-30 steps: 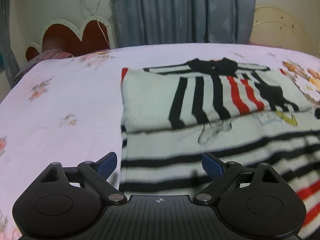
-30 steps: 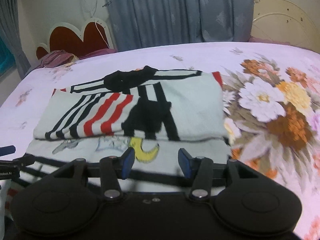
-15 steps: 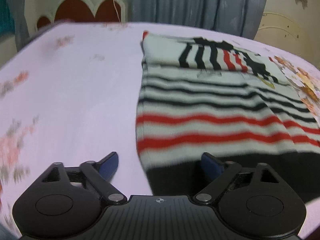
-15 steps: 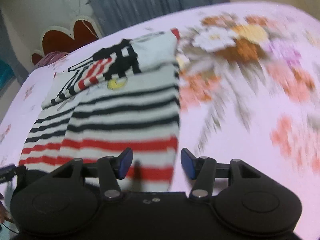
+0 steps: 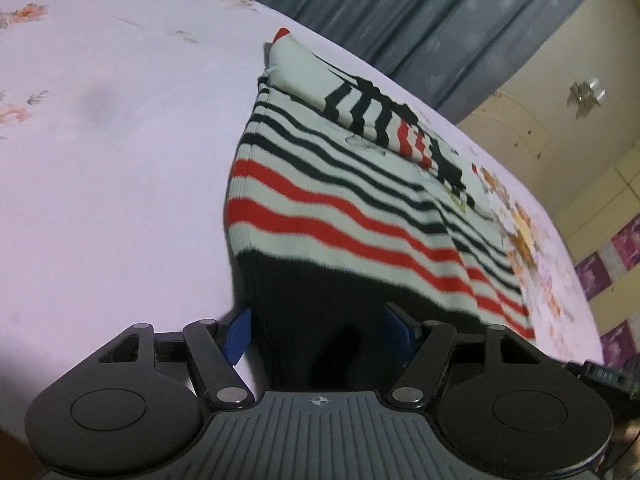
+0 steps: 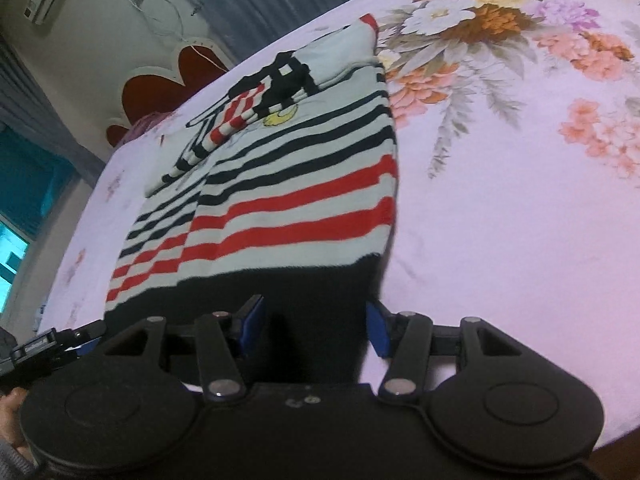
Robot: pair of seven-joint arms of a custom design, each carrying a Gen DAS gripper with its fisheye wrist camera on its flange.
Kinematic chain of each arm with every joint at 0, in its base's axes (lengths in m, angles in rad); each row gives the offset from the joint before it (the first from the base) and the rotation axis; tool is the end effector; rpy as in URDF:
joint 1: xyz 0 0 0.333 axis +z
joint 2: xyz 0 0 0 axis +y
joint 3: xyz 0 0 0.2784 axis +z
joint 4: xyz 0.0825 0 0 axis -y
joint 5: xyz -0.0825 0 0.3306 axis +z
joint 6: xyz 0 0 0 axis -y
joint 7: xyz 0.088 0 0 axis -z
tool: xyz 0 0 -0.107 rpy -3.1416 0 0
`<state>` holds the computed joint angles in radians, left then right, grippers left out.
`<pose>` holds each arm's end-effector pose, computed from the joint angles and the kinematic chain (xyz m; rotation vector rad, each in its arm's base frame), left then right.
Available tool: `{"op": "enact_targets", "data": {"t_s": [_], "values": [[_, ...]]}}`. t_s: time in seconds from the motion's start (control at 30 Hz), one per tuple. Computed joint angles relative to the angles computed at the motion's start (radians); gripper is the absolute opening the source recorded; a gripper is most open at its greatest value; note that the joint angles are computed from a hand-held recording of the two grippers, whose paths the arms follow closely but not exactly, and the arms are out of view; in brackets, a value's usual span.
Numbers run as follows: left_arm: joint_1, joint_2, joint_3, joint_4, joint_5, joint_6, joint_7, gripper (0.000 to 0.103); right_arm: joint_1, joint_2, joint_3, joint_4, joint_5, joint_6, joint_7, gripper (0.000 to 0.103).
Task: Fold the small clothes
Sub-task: 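Grasp the sweater hem with both grippers and lift it toward the collar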
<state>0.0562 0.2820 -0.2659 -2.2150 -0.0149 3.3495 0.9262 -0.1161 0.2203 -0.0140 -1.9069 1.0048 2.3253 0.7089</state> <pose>0.5492 -0.1072 0.3637 -2.2844 1.3635 -1.1787 0.5744 -0.0597 0.4014 -1.7228 1.5845 0.0639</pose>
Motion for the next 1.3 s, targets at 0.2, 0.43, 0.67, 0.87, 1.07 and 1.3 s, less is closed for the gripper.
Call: {"op": "enact_targets", "data": {"t_s": [0.2,0.43,0.67,0.87,1.07,1.3], "values": [[0.138,0.099,-0.120,0.076,0.061,0.063,-0.087,0.054,-0.022,0.065,0.009,0.075,0.027,-0.057,0.081,0.034],[0.106,0.078,-0.093,0.058,0.165,0.033,-0.079,0.040,-0.033,0.056,0.008,0.063,0.002,-0.117,0.040,0.013],[-0.176,0.006,0.164,-0.028,-0.086,0.147,0.036,0.005,-0.048,-0.018,0.004,0.000,0.107,-0.082,-0.117,0.006],[-0.230,0.003,0.190,-0.032,-0.200,0.111,0.059,0.005,-0.044,0.038,0.003,0.042,0.067,-0.089,-0.036,0.006],[-0.205,0.011,0.166,0.006,-0.220,0.242,0.039,0.005,-0.041,0.019,0.007,0.102,0.162,-0.072,-0.134,0.006],[-0.113,0.171,0.138,0.352,-0.171,0.143,0.046,0.005,-0.030,0.240,0.050,0.487,0.129,-0.032,0.003,0.006]]}}
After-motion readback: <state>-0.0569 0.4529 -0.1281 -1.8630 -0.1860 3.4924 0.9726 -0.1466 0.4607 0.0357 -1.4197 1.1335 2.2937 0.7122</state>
